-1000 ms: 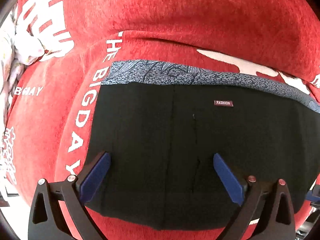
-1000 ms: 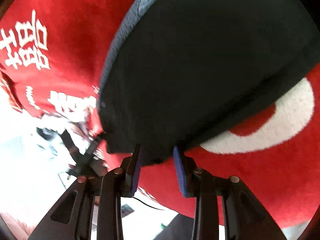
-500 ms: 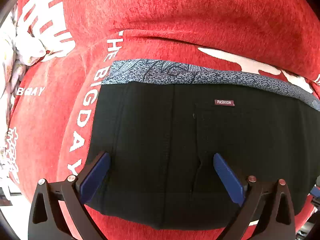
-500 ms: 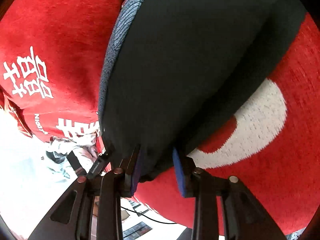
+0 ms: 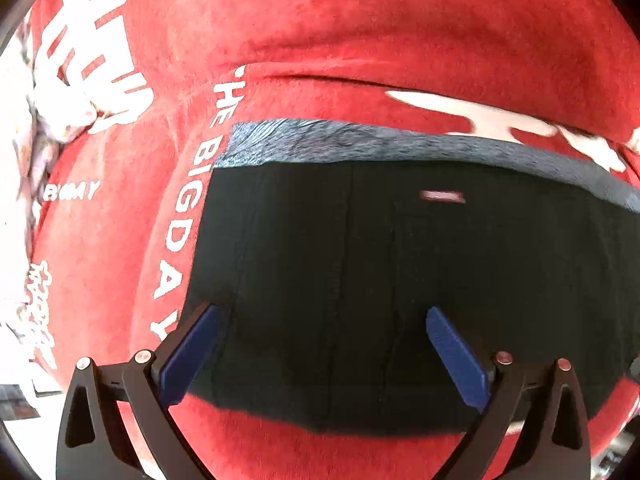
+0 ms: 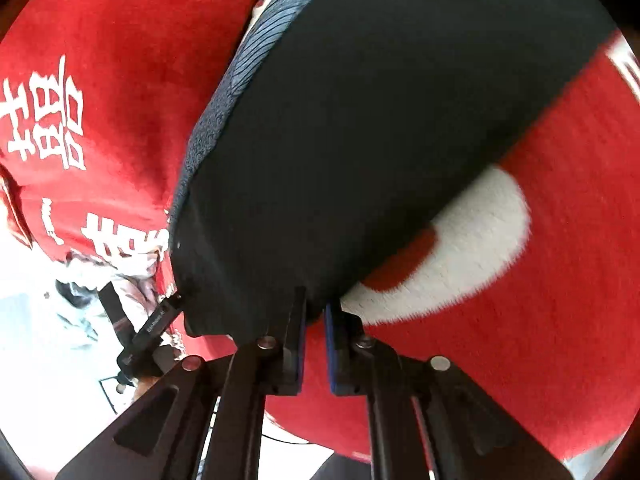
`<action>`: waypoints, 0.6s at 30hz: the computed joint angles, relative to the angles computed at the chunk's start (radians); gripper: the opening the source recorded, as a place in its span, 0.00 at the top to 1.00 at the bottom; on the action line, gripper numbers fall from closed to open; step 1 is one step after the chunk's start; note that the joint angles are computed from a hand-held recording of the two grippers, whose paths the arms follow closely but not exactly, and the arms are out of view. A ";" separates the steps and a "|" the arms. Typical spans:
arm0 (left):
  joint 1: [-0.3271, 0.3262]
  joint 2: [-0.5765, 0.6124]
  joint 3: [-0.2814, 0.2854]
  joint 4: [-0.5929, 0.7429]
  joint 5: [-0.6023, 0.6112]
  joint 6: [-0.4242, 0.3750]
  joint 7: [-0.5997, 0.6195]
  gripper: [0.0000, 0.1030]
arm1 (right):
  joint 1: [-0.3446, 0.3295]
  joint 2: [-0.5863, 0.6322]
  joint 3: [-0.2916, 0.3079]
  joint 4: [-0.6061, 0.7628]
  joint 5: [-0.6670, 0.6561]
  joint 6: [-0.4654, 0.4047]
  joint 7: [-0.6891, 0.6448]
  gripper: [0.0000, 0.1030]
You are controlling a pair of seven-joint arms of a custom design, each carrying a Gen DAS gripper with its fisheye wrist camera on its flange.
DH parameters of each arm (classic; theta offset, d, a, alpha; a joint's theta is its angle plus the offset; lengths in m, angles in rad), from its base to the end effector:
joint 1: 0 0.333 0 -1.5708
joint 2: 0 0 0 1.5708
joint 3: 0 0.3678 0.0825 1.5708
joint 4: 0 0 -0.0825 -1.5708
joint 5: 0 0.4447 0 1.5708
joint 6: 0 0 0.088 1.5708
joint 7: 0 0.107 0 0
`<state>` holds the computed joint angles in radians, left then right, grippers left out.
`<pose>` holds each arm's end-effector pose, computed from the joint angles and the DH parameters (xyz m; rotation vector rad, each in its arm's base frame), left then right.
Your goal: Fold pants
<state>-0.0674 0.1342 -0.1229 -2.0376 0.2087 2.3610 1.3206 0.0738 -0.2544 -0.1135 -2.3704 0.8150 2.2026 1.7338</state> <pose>0.6402 -0.1185 0.4153 -1.9860 2.1343 -0.1223 0.5135 0.0029 0.4597 -1.1064 2.2995 0.6343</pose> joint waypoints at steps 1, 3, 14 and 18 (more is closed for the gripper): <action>0.000 -0.021 -0.010 -0.012 -0.027 0.014 0.029 0.00 | -0.010 -0.011 -0.001 0.015 -0.044 -0.021 0.007 0.86; -0.009 -0.047 -0.027 -0.024 -0.068 0.029 0.075 0.00 | -0.024 -0.023 0.005 0.049 -0.131 -0.023 0.012 0.86; -0.155 0.038 -0.074 0.020 -0.036 0.005 0.045 0.00 | -0.058 0.055 0.025 0.129 -0.411 -0.030 0.029 0.68; -0.146 0.020 -0.075 0.034 -0.063 -0.072 0.070 0.00 | -0.078 -0.039 0.007 0.061 -0.452 -0.108 0.103 0.64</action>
